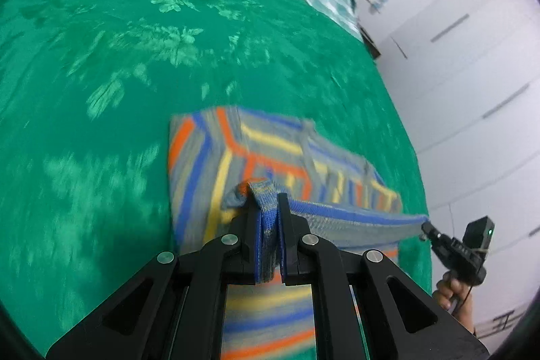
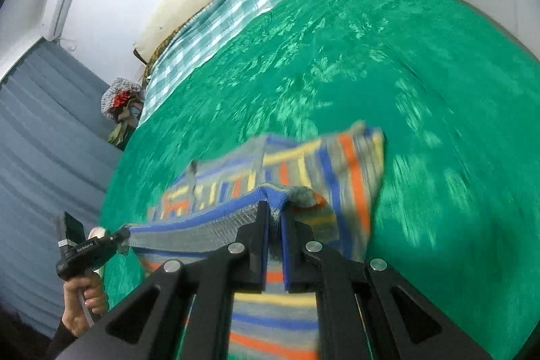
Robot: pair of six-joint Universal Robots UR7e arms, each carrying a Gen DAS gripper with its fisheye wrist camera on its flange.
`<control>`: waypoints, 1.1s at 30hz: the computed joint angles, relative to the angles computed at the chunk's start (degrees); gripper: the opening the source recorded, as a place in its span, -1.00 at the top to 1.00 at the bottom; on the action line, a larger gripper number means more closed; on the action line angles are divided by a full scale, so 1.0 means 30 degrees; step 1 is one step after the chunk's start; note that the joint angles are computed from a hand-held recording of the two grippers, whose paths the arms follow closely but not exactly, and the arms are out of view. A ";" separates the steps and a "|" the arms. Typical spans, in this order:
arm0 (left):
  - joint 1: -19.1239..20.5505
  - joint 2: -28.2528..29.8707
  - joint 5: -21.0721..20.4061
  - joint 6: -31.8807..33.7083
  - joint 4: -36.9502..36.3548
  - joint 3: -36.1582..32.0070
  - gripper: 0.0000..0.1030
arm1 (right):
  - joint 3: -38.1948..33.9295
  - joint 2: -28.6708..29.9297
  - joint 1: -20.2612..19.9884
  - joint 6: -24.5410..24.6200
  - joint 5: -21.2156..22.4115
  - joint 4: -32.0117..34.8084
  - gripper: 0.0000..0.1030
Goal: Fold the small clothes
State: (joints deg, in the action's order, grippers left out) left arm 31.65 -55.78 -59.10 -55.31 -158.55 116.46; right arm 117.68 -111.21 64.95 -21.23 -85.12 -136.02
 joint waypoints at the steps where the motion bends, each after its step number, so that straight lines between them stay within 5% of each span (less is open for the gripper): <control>1: 0.0329 0.0115 -0.0208 0.0271 0.0050 -0.0194 0.89 | -0.0409 0.0825 0.0110 0.0144 -0.0171 -0.0376 0.88; 6: 0.2056 0.1518 -0.0047 0.0692 0.0479 -0.2039 0.65 | -0.2217 0.3892 -0.0768 0.1613 0.1381 -0.1455 0.82; 7: 0.2368 0.1772 0.0926 0.0150 0.1162 -0.2670 0.50 | -0.2386 0.4236 -0.1095 0.2160 0.1912 -0.1828 0.77; 8: 0.2499 0.1823 0.1444 -0.0209 0.1327 -0.2914 0.14 | -0.2438 0.4513 -0.1296 0.2942 0.2068 -0.2555 0.74; 9: 0.2598 0.1787 0.2009 -0.0429 0.0890 -0.2947 -0.07 | -0.2333 0.4611 -0.1474 0.3801 0.2129 -0.3590 0.54; 11: 0.2476 0.1493 0.3052 -0.0356 0.0075 -0.2712 -0.13 | -0.2114 0.4486 -0.1421 0.4497 0.1669 -0.5386 0.39; 15: 0.1383 0.0728 0.4106 0.1310 0.0462 -0.1849 -0.17 | -0.1944 0.3666 0.0260 0.0598 -0.0231 -0.4677 0.39; 20: -0.1298 0.0253 0.1638 0.3817 0.1181 0.0747 -0.29 | -0.0060 0.1570 0.2381 -0.5607 -0.3126 -0.0022 0.38; 22: -0.2428 0.0220 0.0681 0.3127 0.3402 0.1866 -0.05 | 0.1504 0.0133 0.2279 -0.7000 -0.4698 0.0788 0.38; 23: -0.2729 0.0250 0.0349 0.2560 0.4575 0.2169 0.26 | 0.2311 -0.0445 0.2016 -0.7250 -0.6242 0.1062 0.38; 26: -0.4042 -0.0722 0.0979 0.0781 0.5172 0.3771 0.23 | 0.3929 -0.2358 0.0812 -0.8075 -0.6812 -0.0054 0.43; 27: -0.4366 -0.1314 0.1159 -0.0596 0.6438 0.3804 0.14 | 0.4182 -0.2788 0.1104 -0.7722 -0.7496 -0.0417 0.37; 29: -0.5167 -0.2433 0.2243 -0.2380 0.7250 0.4352 -0.55 | 0.4605 -0.3927 0.1582 -0.6966 -0.7357 -0.0742 0.23; 31: -0.6423 -0.3669 0.4556 -0.4507 0.8463 0.5217 -1.00 | 0.5757 -0.6183 0.1559 -0.6637 -0.6026 -0.1154 -0.42; 33: -0.6618 -0.4071 0.5832 -0.6124 1.0757 0.5254 -0.99 | 0.7343 -0.7654 0.2015 -0.7112 -0.6106 -0.2646 -0.55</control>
State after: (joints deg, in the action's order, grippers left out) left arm 11.79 -68.00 -41.61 -73.68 -126.28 132.22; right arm 139.70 -134.17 70.99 -42.56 -103.44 -143.96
